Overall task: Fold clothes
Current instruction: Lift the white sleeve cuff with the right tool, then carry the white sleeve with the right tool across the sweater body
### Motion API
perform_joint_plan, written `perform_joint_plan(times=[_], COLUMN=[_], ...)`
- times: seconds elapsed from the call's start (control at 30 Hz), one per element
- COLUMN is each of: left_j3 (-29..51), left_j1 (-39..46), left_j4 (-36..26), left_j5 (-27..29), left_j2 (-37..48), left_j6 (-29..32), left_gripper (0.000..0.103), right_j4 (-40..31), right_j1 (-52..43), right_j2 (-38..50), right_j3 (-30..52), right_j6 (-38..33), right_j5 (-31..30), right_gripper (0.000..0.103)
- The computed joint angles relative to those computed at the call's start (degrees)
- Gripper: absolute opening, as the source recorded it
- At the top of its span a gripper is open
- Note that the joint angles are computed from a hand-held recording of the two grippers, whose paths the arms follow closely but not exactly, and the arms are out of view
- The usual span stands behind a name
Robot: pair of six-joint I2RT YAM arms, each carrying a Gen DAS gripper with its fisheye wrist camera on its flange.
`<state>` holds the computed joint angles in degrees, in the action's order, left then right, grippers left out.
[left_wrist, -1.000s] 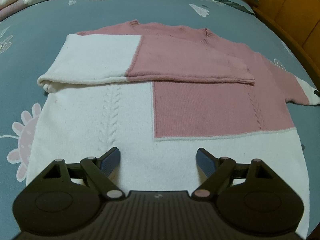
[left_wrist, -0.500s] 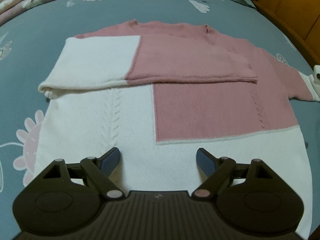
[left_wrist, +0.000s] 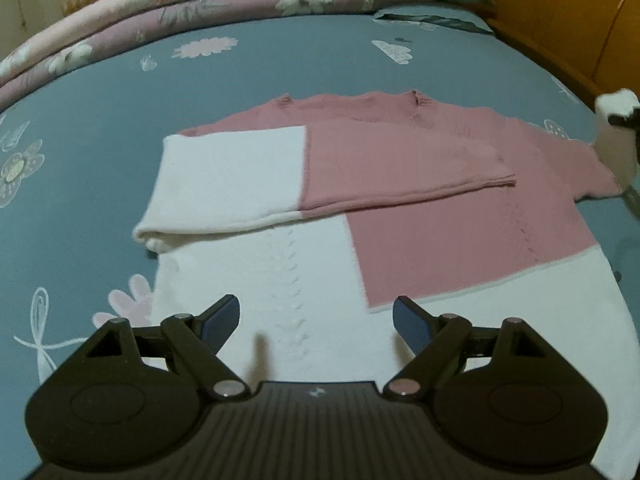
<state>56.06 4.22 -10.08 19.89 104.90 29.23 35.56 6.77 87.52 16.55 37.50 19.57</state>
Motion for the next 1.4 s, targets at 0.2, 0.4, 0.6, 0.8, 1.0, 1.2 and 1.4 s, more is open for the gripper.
perform_joint_plan(times=[0.2,0.4,0.6,0.8,1.0,1.2,1.4], left_j3=[3.3,8.6,12.9,16.1,20.3,22.0,22.2], left_j1=[5.0,10.1,14.5,18.0,20.4,21.5,21.8], left_j4=[-2.9,-8.3,-11.7,-14.5,-17.8,-18.9,-19.3], left_j5=[7.4,13.9,17.4,18.7,18.8,18.9,18.7], left_j2=[2.7,6.6,9.2,11.0,13.5,14.6,15.3], left_j6=[8.1,15.9,21.1,24.2,25.8,26.4,26.5], left_gripper=[0.084,0.084,0.084,0.084,0.084,0.084,0.084], right_j4=[-13.5,-23.8,-33.6,-42.3,-50.7,-59.1,-69.3], right_j1=[11.0,18.8,23.7,27.5,30.9,33.2,35.7], right_j2=[1.9,10.4,18.9,28.6,39.2,50.2,60.4], right_j3=[11.9,25.5,39.3,54.9,72.2,89.0,105.0], right_j6=[2.9,5.8,7.2,5.2,0.8,-4.4,-11.1], right_j5=[8.4,14.5,18.1,21.0,23.4,23.7,24.7], right_gripper=[0.009,0.009,0.009,0.009,0.009,0.009,0.009])
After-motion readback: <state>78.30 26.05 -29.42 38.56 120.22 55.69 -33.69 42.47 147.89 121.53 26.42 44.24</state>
